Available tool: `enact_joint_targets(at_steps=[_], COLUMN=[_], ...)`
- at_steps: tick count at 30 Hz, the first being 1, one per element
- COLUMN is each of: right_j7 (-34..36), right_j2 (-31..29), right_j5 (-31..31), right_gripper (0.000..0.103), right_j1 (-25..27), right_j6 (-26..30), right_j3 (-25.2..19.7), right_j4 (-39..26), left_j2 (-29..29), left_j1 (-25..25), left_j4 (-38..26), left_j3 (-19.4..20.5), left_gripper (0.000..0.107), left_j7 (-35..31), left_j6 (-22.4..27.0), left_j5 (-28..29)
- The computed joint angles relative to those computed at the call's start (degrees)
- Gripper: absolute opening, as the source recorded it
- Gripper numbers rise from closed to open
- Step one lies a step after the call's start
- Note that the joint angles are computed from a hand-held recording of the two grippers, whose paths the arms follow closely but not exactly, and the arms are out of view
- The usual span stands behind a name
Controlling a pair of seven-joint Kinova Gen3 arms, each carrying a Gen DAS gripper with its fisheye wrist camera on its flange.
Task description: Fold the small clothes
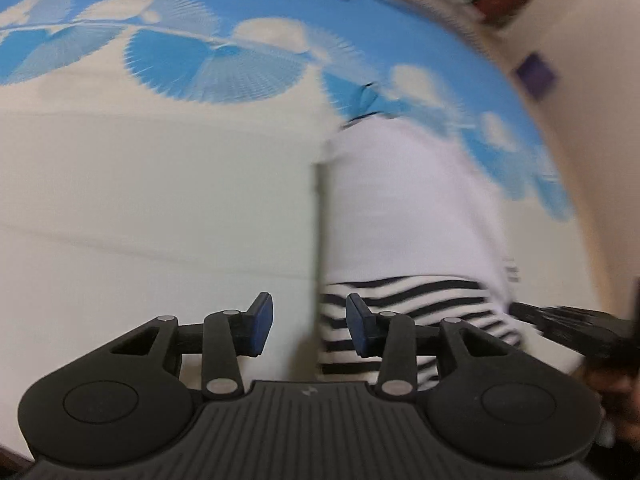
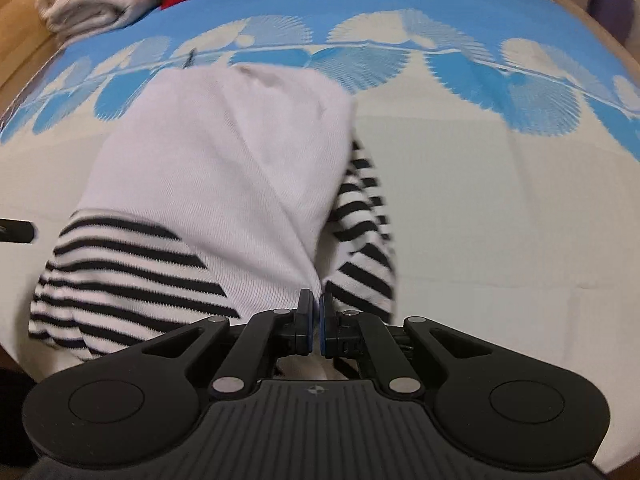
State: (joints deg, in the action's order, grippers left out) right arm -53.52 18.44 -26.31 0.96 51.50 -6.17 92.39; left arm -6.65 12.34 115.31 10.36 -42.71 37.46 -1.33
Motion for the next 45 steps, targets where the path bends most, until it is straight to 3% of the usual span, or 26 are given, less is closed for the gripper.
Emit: enact_joint_targets(at_steps=[3,8,10,13,15,17,20,23,25,27,29,30,32,34,36,39,40,42,45], right_j7=[1.21,6.01,6.95,8.29,9.11,9.03,13.15,12.85,12.28,12.11,12.97,13.97,15.95,18.53,18.99,13.47,11.14,6.48,1.21], right_j2=[-0.05,-1.63,-1.31,-1.89,-0.60,1.13,0.85,2.48,3.02,3.50,3.29,3.29,3.86,3.10,2.91,4.62,5.41,7.18,9.99], right_j5=[-2.02,-3.36,-3.22,-5.12,-8.86,-8.88,-2.84,1.32,3.58,4.92,3.95,2.87,0.08,-3.29,-7.95,-14.90,-17.23,-21.85,-25.97], right_gripper=[0.002,0.002,0.004,0.020,0.043,0.051,0.048,0.004,0.004,0.004,0.004,0.005,0.007,0.008,0.012,0.014,0.018,0.033,0.042], right_j1=[2.59,3.59,2.95,4.03,8.62,9.63,3.75,0.26,0.33,0.60,1.49,2.29,3.82,5.09,9.65,14.61,14.48,12.92,10.82], right_j6=[0.28,-1.34,0.48,0.57,4.42,8.90,9.81,13.13,14.41,15.41,15.75,16.76,20.65,21.75,20.34,14.58,12.25,7.59,2.59], right_j3=[-0.28,-0.96,-0.35,-0.57,-3.54,-4.60,-1.26,1.07,0.89,0.74,0.48,0.40,1.10,2.55,0.49,-3.45,-3.11,-2.04,-1.78], right_j4=[-0.19,2.26,1.44,1.32,-0.37,-2.29,-1.19,-2.36,-3.13,-3.58,-3.72,-4.37,-6.92,-7.85,-8.45,-9.34,-9.55,-9.37,-9.66], left_j2=[0.96,12.32,15.96,15.40,14.53,13.45,10.08,9.44,9.45,9.95,13.47,16.05,19.54,19.49,19.26,18.95,17.87,16.12,14.41], left_j1=[7.08,20.36,23.72,21.83,20.96,22.15,22.48,27.22,27.68,24.83,19.98,18.54,17.92,18.87,18.07,19.09,20.24,21.65,22.09], left_j4=[-0.44,-7.77,-10.98,-11.19,-10.87,-11.19,-8.89,-9.32,-9.22,-10.12,-12.29,-13.25,-15.58,-16.95,-16.74,-16.95,-16.17,-14.41,-12.50], left_j3=[-3.63,-4.87,-6.00,-5.90,-6.49,-7.45,-8.00,-13.74,-14.30,-11.63,-6.94,-5.59,-5.84,-7.11,-6.44,-7.90,-9.49,-12.03,-12.97], left_gripper=[0.043,0.041,0.041,0.041,0.042,0.044,0.045,0.045,0.045,0.045,0.045,0.052,0.058,0.058,0.058,0.058,0.058,0.058,0.058], left_j7=[-6.96,-14.14,-13.67,-11.63,-12.67,-11.62,-5.05,1.93,6.59,8.80,7.29,5.31,3.78,2.98,2.57,1.12,0.66,1.93,6.91], left_j6=[-1.35,9.35,13.57,14.28,13.82,13.63,8.90,5.91,3.62,2.76,5.61,7.94,11.98,12.62,12.26,12.07,11.50,8.84,5.70], left_j5=[1.40,-9.32,-12.39,-10.10,-8.59,-10.32,-14.07,-19.65,-23.14,-24.24,-21.67,-19.35,-16.44,-16.52,-16.68,-16.13,-15.55,-15.40,-18.01])
